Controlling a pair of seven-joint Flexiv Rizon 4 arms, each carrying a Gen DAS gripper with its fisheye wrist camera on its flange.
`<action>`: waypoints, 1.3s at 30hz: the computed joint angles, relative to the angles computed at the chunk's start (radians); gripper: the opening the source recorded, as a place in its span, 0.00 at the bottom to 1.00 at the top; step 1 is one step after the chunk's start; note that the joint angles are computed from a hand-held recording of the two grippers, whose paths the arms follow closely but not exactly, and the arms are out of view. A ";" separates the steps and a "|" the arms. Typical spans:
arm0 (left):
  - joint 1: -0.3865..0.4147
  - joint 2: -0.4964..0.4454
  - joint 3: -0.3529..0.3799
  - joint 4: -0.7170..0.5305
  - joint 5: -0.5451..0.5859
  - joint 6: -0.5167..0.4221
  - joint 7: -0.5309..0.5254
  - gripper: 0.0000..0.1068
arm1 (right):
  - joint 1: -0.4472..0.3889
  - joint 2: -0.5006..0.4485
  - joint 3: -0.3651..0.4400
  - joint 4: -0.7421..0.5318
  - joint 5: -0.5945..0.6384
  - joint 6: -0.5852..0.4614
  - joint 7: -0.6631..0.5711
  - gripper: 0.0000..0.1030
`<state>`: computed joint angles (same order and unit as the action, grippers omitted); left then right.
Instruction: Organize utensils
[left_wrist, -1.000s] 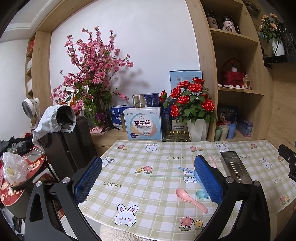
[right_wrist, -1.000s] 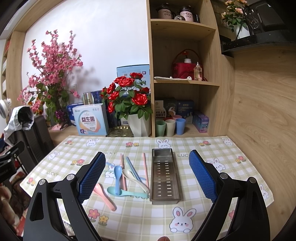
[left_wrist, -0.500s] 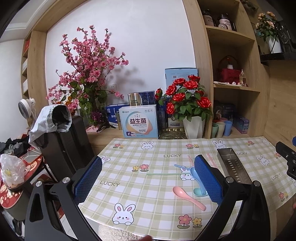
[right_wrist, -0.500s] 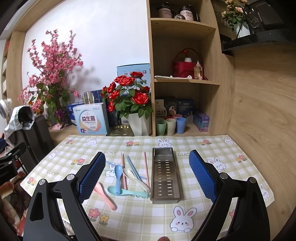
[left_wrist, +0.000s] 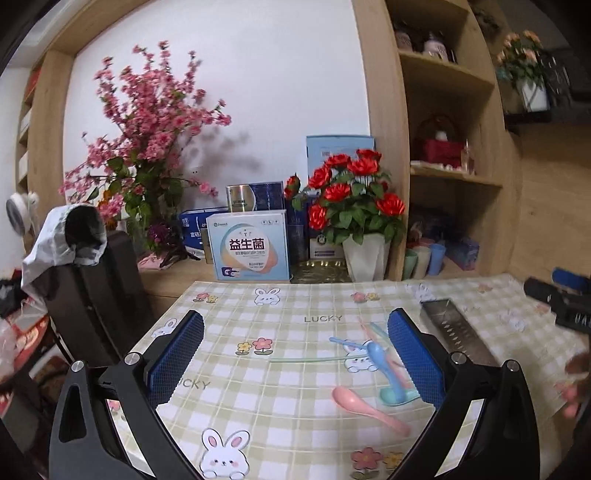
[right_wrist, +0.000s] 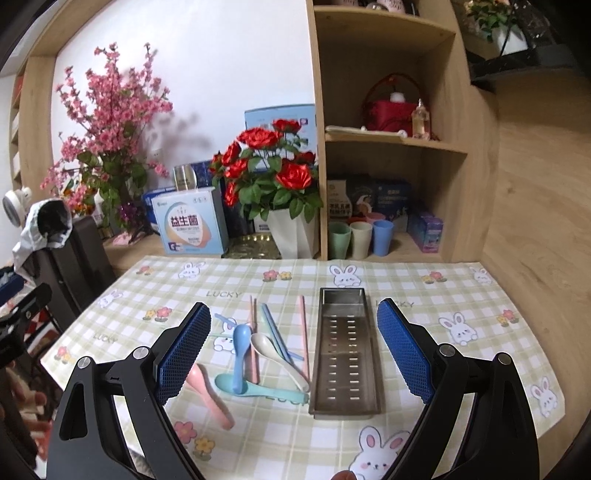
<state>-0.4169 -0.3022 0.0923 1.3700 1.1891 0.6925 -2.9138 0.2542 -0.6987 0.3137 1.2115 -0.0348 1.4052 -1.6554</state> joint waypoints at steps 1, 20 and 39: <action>0.024 -0.014 -0.004 -0.003 -0.034 0.020 0.029 0.92 | -0.001 -0.023 0.011 -0.031 -0.001 -0.020 -0.006 0.86; 0.277 -0.284 -0.089 0.007 -0.848 0.285 0.466 0.64 | 0.061 -0.184 -0.092 -0.197 -0.003 -0.260 0.105 0.86; 0.281 -0.436 -0.097 -0.026 -1.367 0.296 0.608 0.40 | 0.037 -0.235 -0.089 -0.263 0.055 -0.294 0.116 0.86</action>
<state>-0.1356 -0.7379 -0.0045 1.3437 -0.1775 0.9883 -2.3060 0.2907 -0.9333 0.2247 0.9485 0.0204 1.1115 -1.5396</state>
